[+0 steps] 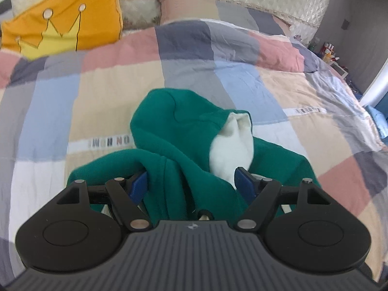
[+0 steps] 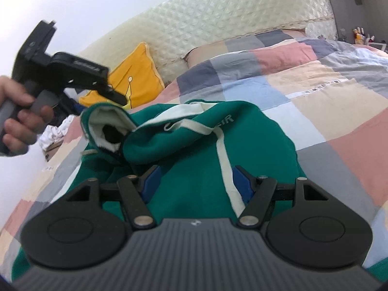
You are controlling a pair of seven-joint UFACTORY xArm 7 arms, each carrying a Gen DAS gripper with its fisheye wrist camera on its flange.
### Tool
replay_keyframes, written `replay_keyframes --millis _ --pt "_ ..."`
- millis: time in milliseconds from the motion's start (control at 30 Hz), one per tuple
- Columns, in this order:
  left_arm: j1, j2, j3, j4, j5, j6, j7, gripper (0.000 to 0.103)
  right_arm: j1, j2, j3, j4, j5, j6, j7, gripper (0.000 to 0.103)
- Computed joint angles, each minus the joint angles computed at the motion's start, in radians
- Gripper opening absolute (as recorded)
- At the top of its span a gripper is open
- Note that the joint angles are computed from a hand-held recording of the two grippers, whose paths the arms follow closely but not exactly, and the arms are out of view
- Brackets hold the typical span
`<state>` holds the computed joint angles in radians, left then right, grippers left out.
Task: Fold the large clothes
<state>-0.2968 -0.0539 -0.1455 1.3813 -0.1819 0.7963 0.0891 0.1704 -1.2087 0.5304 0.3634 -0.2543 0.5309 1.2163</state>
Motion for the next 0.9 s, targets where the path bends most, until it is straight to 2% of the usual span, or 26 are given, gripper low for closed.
replay_keyframes --millis 67,133,200,267,300,367,433,567,667,700,767,833,900 --pt "0.006 -0.018 0.011 -0.005 -0.047 0.006 0.005 0.079 0.001 -0.006 -0.002 0.003 0.001 0.009 0.003 0.067" --pt "0.016 -0.028 0.031 0.003 -0.142 0.014 0.014 0.079 0.007 -0.013 0.000 0.003 0.003 0.013 0.006 0.067" --pt "0.022 -0.039 0.050 -0.007 -0.267 -0.019 0.055 0.079 0.012 -0.020 0.001 0.002 0.003 0.016 0.004 0.067" --pt "0.029 -0.029 0.054 -0.004 -0.318 -0.058 0.051 0.080 0.016 -0.024 -0.007 -0.001 0.002 0.014 -0.004 0.067" --pt "0.034 -0.015 0.048 0.005 -0.298 -0.068 0.014 0.080 0.016 -0.025 -0.009 -0.002 0.002 0.013 -0.006 0.067" --pt "0.041 0.042 0.032 0.053 -0.184 -0.061 -0.090 0.080 0.014 -0.024 -0.013 -0.004 0.001 0.008 -0.013 0.067" --pt "0.038 0.097 0.022 0.091 -0.088 -0.070 -0.149 0.080 0.011 -0.022 -0.016 -0.007 -0.002 0.008 -0.023 0.067" --pt "0.023 0.227 0.021 0.171 0.034 -0.086 -0.235 0.079 0.000 -0.022 -0.016 -0.015 -0.002 0.005 -0.024 0.067" --pt "-0.001 0.366 0.034 0.319 0.123 0.018 -0.307 0.079 -0.005 -0.016 -0.021 -0.026 0.002 -0.007 -0.019 0.067" --pt "-0.006 0.391 0.039 0.340 0.140 0.026 -0.321 0.077 -0.008 -0.010 -0.020 -0.028 0.003 -0.012 -0.017 0.067" --pt "-0.009 0.472 0.038 0.441 0.152 0.101 -0.325 0.060 -0.019 0.003 -0.011 -0.033 -0.009 -0.028 -0.022 0.067" --pt "-0.012 0.544 0.036 0.544 0.153 0.189 -0.316 0.024 -0.040 0.033 0.003 -0.021 -0.028 -0.028 -0.033 0.067" --pt "-0.022 0.604 0.035 0.633 0.158 0.236 -0.289 0.006 -0.048 0.041 -0.006 -0.041 -0.027 -0.084 -0.015 0.067"
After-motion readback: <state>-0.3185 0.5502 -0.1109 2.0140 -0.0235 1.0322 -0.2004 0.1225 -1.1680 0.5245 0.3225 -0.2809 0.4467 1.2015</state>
